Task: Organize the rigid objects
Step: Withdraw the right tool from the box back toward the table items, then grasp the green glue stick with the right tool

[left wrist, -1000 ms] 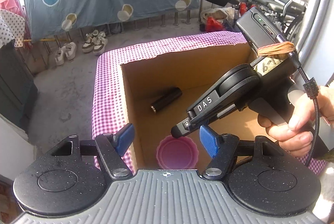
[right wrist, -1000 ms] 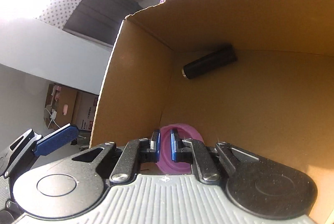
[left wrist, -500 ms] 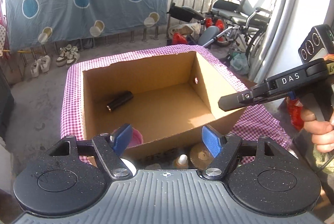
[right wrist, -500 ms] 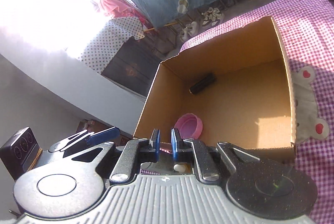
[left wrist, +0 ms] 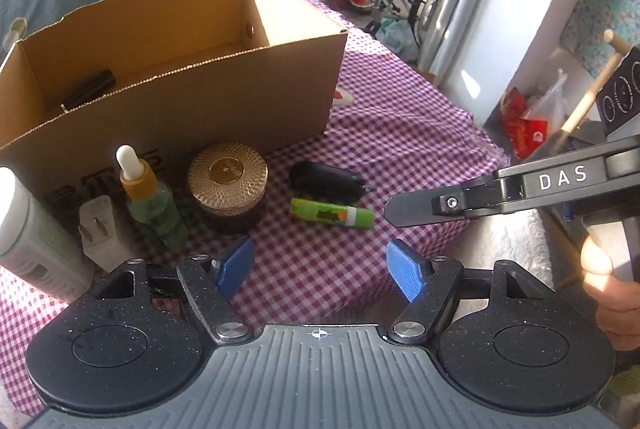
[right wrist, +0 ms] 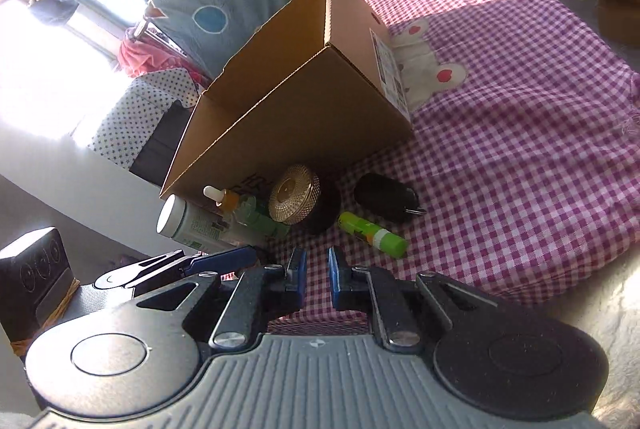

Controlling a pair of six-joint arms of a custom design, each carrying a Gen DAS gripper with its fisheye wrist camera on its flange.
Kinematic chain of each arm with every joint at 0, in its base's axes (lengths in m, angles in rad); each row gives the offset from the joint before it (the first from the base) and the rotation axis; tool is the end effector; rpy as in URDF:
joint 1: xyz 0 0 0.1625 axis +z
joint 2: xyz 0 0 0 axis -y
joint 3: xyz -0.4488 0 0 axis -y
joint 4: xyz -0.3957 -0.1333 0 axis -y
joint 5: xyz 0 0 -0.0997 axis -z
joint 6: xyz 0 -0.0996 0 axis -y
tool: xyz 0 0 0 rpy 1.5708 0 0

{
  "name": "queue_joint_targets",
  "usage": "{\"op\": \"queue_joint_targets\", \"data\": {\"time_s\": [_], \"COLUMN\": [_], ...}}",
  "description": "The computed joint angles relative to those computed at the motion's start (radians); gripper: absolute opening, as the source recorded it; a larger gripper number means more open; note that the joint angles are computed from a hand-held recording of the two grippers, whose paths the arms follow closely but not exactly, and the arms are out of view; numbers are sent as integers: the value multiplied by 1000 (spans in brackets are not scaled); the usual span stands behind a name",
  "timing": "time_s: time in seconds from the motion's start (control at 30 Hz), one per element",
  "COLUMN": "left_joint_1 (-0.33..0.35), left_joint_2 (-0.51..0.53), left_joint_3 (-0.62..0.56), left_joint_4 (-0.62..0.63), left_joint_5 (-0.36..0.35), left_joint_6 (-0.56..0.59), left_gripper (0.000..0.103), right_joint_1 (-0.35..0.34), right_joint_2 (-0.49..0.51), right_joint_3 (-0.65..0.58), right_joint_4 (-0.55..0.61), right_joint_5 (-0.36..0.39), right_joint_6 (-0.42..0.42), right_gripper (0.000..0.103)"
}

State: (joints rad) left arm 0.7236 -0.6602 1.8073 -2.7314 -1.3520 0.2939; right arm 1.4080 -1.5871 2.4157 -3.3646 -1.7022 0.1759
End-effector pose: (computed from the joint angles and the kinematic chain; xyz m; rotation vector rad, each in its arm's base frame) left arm -0.3607 -0.5254 -0.0188 1.5822 2.4695 -0.1070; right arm 0.0541 -0.4123 0.3454 -0.5434 -2.6294 1.4070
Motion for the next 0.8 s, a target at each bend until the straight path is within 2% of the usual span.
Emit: {"op": "queue_joint_targets", "data": {"time_s": [0.17, 0.23, 0.33, 0.8], "left_joint_1": [-11, -12, -19, -21], "left_joint_2": [28, 33, 43, 72], "left_joint_3": [8, 13, 11, -13], "left_joint_4": [-6, -12, -14, 16], "left_joint_5": [8, 8, 14, 0], "left_joint_6": [-28, -34, -33, -38], "left_gripper": [71, 71, 70, 61], "right_joint_1": [0, -9, -22, -42], "right_joint_2": [-8, -1, 12, 53], "right_joint_3": [13, 12, 5, -37], "right_joint_4": [-5, -13, -29, 5], "right_joint_5": [-25, -22, -18, -25], "right_joint_6": [-21, -29, -39, -81], "right_gripper": [14, 19, 32, 33]}}
